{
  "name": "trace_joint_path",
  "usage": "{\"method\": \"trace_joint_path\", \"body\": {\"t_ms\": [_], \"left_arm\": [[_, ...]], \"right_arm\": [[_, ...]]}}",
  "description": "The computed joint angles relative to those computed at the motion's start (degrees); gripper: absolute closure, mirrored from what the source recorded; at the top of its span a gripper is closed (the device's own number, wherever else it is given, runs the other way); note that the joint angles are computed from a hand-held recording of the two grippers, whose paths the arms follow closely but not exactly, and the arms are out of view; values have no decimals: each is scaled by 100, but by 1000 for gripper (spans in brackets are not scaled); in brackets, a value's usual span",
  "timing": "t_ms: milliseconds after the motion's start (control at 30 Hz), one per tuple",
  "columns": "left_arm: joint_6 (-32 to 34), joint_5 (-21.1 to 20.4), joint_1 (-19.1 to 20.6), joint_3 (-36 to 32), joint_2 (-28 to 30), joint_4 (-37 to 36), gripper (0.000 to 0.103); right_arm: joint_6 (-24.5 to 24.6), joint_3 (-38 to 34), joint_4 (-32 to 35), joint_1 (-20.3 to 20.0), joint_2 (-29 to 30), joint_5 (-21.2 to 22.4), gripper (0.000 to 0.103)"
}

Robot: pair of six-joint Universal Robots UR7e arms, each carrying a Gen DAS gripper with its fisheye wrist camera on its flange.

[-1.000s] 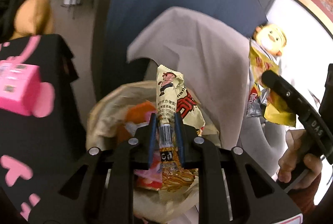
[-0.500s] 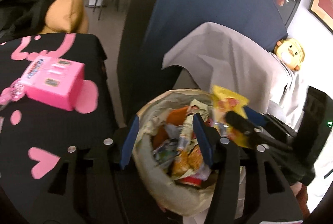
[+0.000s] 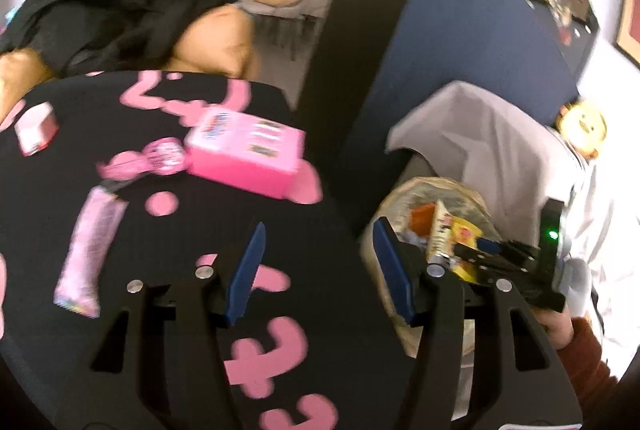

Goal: Collect trash
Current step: 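Open the left tool over the trash bag while the right tool releases the Nabati packet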

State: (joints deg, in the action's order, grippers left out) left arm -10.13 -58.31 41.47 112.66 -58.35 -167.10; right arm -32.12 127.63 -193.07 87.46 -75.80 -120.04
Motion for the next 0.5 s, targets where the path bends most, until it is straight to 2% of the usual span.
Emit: {"method": "trace_joint_path", "body": {"t_ms": [67,100,167,333,433,500], "left_arm": [[-92,130,75,108,-146,-63,49],[-121,167,107,146,-208,-77,48],[-201,264,179,240,-359,-127,48],[-185,480,260,418,-609,-323,43],[-65,644,292,499,-724,-426,43],[-52,661,340,547,-812,-447,43]], "right_arm": [[81,88,-69,0,-93,170,59],[132,122,-45,1,-148,255,50],[185,164,-36,49,-199,286,47],[-1,258,-455,370,-166,-142,41],[-338,275,-932,666,-47,-538,40],[-407,279,-973,786,-76,-605,33]]}}
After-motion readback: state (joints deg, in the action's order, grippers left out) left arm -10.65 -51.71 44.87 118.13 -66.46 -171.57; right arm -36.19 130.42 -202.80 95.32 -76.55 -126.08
